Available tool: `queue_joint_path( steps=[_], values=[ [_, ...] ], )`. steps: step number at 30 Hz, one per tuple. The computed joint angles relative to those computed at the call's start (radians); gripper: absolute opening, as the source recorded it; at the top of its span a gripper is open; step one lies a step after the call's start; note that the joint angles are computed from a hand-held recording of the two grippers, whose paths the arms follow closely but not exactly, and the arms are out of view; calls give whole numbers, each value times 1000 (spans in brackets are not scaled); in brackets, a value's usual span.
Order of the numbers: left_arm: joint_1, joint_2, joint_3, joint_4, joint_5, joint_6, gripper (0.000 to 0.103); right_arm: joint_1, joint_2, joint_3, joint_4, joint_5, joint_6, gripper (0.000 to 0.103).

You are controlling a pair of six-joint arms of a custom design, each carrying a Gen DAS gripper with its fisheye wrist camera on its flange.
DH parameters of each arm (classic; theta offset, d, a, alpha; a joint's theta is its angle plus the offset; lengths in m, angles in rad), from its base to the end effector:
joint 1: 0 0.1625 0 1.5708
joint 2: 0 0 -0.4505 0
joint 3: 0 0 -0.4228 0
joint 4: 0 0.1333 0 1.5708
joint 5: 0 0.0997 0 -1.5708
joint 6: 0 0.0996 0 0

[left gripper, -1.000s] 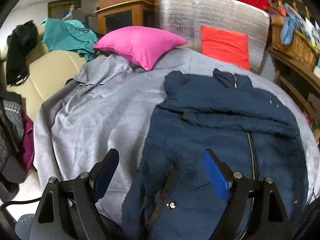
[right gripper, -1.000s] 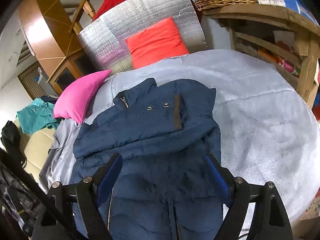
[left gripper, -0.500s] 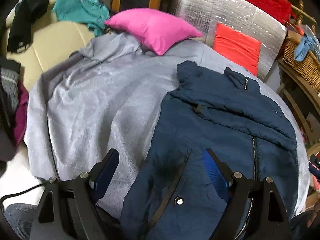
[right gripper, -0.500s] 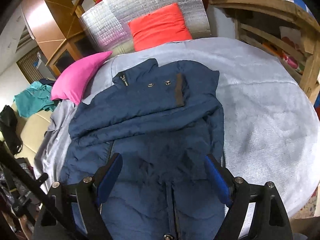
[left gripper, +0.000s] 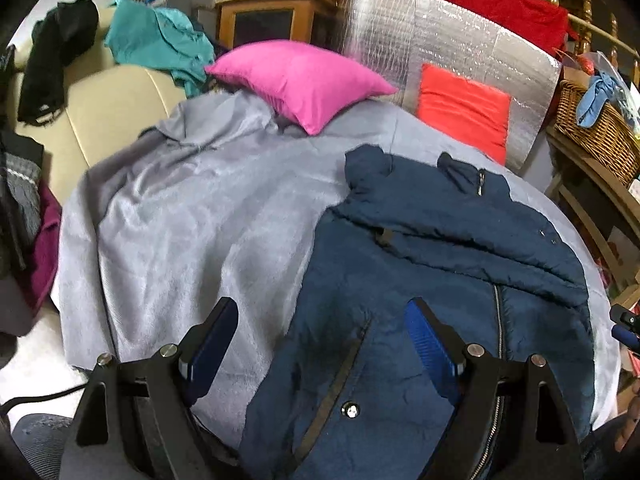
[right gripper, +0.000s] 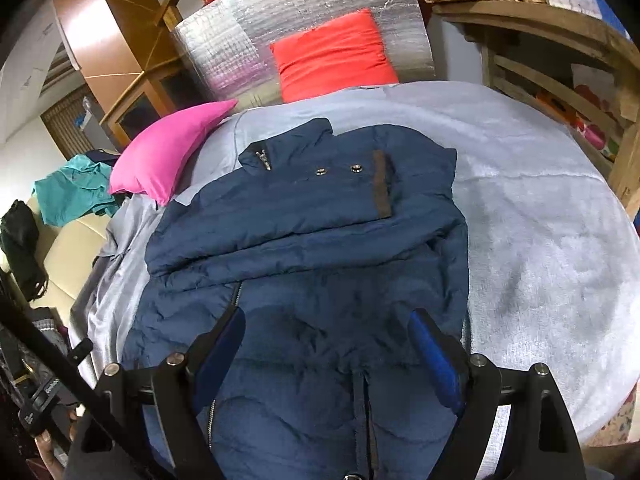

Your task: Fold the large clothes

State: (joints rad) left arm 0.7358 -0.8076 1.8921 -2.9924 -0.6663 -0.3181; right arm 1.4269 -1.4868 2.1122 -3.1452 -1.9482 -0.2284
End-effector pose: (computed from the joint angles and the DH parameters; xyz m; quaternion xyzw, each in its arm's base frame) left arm -0.3201 -0.5753 0.0891 0.1558 0.8760 -0.3613 0.2789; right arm 0.0219 -0.5224 0.3910 -0.0487 -0.8766 0.4101 0.2470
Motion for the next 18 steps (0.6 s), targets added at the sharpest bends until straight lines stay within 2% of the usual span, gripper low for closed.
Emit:
queue_joint_path(
  steps=[18],
  values=[
    [-6,16,-6,-36,33,18,86,-17,-12,4,-9,23,27,86]
  ],
)
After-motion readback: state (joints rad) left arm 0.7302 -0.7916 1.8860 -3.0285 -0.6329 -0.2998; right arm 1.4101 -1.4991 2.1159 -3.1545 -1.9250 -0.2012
